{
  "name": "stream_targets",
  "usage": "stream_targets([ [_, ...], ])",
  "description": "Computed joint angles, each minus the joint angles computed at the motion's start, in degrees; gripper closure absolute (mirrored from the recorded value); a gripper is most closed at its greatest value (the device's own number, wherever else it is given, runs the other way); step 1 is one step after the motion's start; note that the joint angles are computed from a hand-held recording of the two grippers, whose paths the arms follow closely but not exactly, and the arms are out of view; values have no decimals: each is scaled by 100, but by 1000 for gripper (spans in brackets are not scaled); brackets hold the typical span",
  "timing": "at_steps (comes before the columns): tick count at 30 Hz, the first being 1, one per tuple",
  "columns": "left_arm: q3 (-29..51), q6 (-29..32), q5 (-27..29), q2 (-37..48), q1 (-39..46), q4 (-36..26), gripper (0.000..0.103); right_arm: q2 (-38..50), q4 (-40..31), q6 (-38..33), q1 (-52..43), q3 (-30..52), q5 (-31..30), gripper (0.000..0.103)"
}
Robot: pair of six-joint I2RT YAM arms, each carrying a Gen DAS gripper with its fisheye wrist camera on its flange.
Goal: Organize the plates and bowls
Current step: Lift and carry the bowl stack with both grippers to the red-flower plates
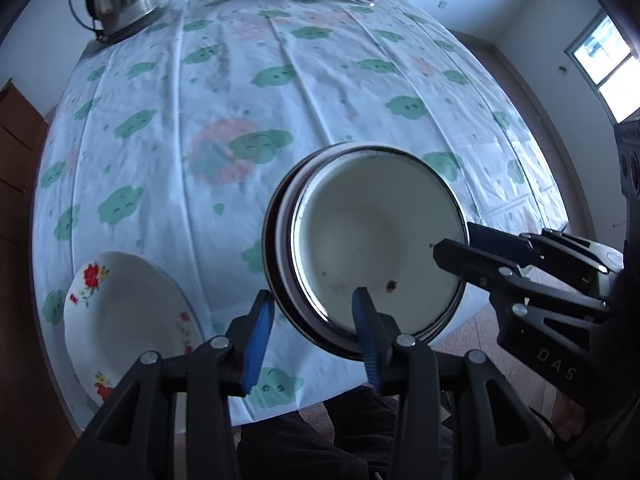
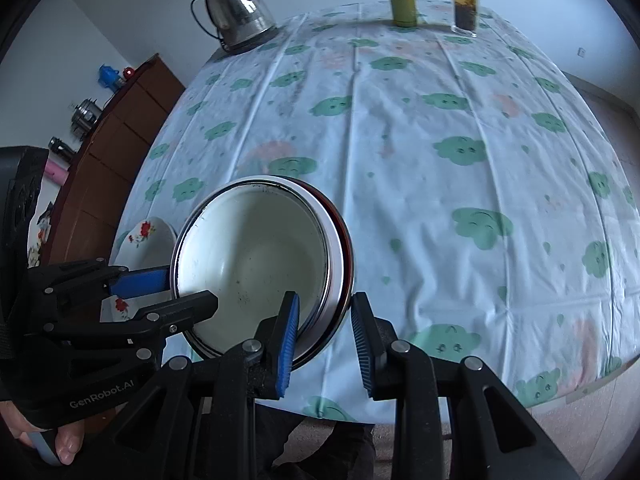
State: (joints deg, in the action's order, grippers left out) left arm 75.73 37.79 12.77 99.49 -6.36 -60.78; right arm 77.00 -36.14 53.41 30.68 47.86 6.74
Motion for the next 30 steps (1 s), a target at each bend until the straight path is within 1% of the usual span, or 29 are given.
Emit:
stream_targets([
  [20,746,295,89,286,1099,-291,64,1312,76,-461,388,1414,-84,74],
  [30,1140,313,82,518,1551,-354,64,1992,60,-776,519,2181,-212,74],
])
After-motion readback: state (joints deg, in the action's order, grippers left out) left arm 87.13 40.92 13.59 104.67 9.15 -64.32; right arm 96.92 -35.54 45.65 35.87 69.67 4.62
